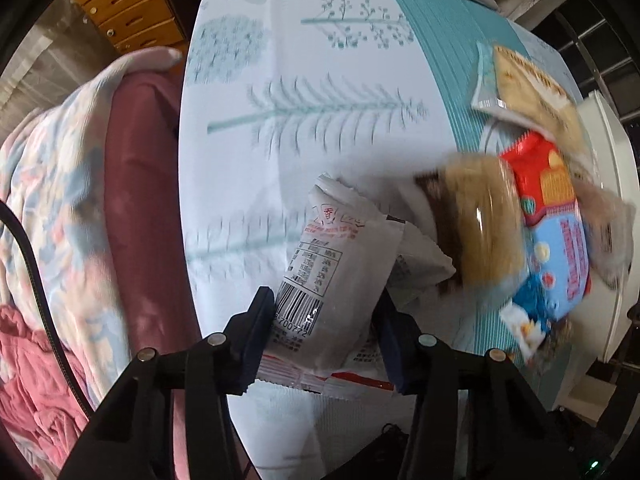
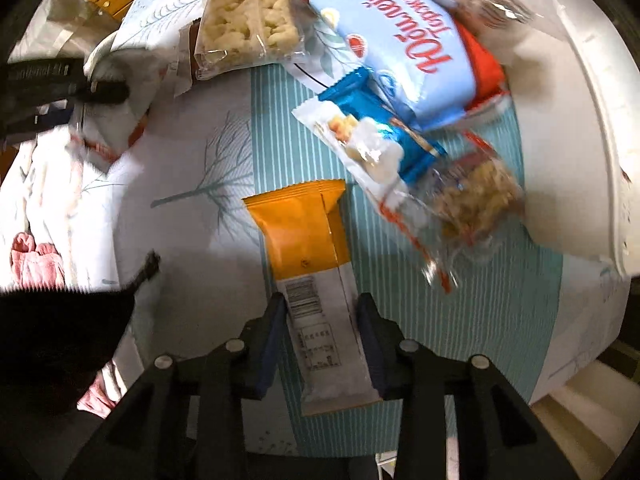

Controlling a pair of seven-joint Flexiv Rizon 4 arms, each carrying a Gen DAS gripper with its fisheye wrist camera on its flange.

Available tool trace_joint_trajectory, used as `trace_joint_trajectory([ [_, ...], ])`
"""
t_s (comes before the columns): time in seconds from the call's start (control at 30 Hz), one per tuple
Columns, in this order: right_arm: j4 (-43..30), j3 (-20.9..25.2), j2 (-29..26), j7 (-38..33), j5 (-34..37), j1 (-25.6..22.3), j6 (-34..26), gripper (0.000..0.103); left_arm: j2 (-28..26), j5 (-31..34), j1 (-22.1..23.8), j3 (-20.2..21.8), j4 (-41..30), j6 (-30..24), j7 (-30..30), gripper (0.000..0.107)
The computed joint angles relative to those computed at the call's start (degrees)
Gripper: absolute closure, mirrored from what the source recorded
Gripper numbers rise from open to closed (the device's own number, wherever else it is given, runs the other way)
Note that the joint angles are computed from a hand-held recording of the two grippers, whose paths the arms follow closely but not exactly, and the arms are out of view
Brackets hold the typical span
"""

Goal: Organize snacks
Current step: 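Grasp the white printed snack bag with the left gripper while the right grasps the orange-and-white bar, then carry both snacks over the white tray and release them inside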

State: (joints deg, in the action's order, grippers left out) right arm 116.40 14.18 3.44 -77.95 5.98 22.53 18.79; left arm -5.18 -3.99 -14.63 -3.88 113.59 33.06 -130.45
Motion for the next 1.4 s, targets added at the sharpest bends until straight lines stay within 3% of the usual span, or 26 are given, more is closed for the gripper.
trace_joint_trajectory([
  [0.4,-2.10,-1.75,5.14,-1.30,3.53,-1.78,-0.77,0.067,8.49,-4.26,-3.44,-2.09,6.08,-0.36,-5.54,0.059],
  [0.73,-6.83,-4.22,7.80,-5.24,10.14,-2.90,-5.69,0.067,11.59,-1.04,-4.46,-4.78,0.41,-2.54,-13.74,0.059],
  [1.07,-15.47,-7.83,5.85,-14.07,13.15,-6.83,-9.82,0.067,8.37,4.87,-5.99,-7.16,-9.17,-3.81,-23.98,0.059],
  [1.4,-21.81,-10.56,1.55,-23.30,11.45,-12.48,-10.77,0.067,-2.64,13.05,-11.20,-7.62,-26.57,-4.91,-31.80,0.059],
])
